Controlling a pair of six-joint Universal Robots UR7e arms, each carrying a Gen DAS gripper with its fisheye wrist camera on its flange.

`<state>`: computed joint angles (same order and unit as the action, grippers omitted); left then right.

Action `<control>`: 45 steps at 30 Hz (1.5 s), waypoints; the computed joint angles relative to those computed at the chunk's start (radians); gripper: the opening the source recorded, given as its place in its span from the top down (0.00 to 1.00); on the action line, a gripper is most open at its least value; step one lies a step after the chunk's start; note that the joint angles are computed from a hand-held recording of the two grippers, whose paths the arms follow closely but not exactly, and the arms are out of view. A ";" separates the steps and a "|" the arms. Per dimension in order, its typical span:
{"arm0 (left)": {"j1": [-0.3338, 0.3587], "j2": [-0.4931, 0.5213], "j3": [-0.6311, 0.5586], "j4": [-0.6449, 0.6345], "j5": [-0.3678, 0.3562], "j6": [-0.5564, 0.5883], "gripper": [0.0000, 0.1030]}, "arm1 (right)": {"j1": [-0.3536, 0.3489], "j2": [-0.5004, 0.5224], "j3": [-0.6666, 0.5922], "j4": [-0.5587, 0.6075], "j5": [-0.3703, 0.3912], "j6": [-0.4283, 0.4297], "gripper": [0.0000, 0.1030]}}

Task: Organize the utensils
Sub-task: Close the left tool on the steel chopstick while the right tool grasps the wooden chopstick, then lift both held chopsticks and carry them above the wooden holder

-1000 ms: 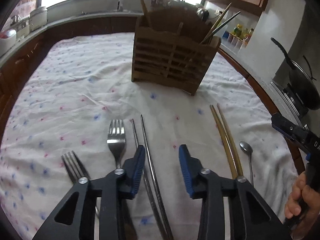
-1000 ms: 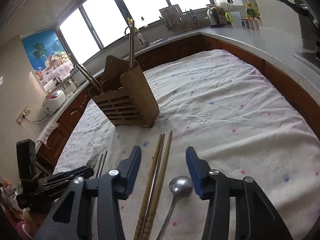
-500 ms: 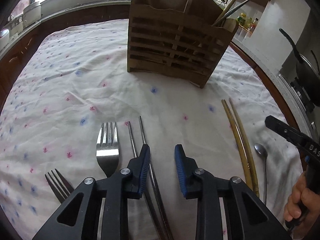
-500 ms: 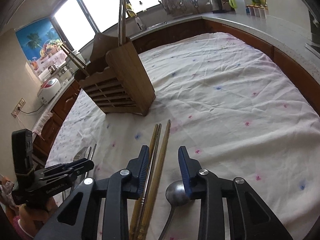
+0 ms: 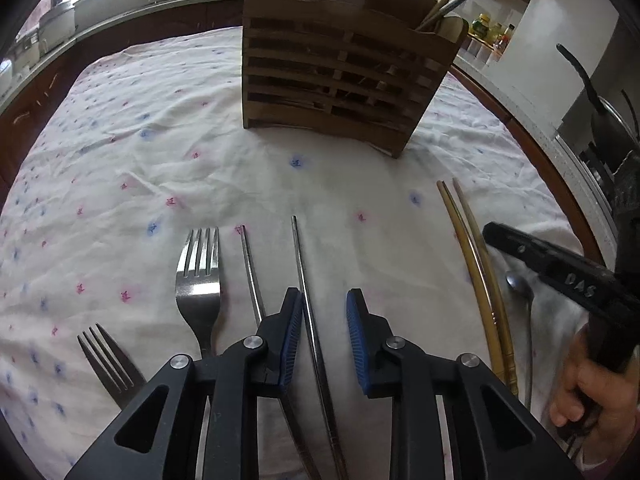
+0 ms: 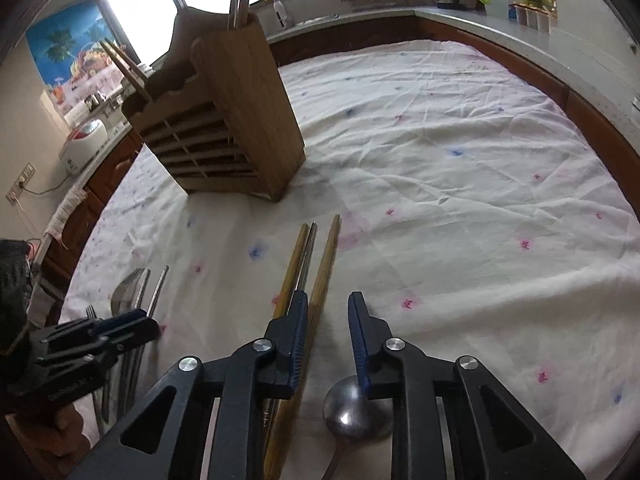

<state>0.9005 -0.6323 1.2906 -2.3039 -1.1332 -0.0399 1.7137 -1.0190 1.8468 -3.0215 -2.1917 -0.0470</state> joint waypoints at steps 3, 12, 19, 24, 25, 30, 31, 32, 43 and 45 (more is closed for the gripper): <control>0.003 0.005 -0.015 0.015 -0.003 -0.014 0.78 | 0.009 0.022 -0.027 0.015 -0.036 -0.024 0.80; -0.029 0.042 -0.033 0.021 0.091 0.034 0.87 | 0.041 0.100 -0.106 0.055 -0.157 -0.137 0.90; -0.017 0.027 -0.037 0.040 0.046 -0.005 0.96 | 0.039 0.033 -0.055 0.043 -0.030 -0.055 0.93; -0.021 -0.019 0.010 -0.009 0.019 -0.009 0.97 | 0.064 -0.013 -0.022 0.010 0.014 -0.041 0.93; -0.022 -0.032 0.020 -0.017 0.004 -0.010 0.97 | 0.070 -0.019 -0.017 -0.001 0.016 -0.044 0.93; -0.040 -0.100 0.088 -0.081 -0.030 0.011 0.97 | 0.099 -0.050 0.011 -0.048 0.018 -0.052 0.94; -0.043 -0.116 0.103 -0.094 -0.039 0.014 0.97 | 0.104 -0.055 0.015 -0.059 0.018 -0.055 0.94; -0.046 -0.130 0.115 -0.104 -0.046 0.016 0.97 | 0.109 -0.063 0.022 -0.070 0.021 -0.056 0.94; -0.073 -0.296 0.256 -0.216 -0.110 0.020 0.97 | 0.179 -0.113 0.058 -0.177 -0.006 -0.097 0.94; -0.075 -0.319 0.275 -0.235 -0.121 0.021 0.97 | 0.192 -0.115 0.057 -0.200 -0.009 -0.111 0.94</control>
<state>0.8252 -0.9513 1.5652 -2.5393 -1.2544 -0.0185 1.9058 -1.1338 1.9037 -3.2212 -2.2007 -0.1583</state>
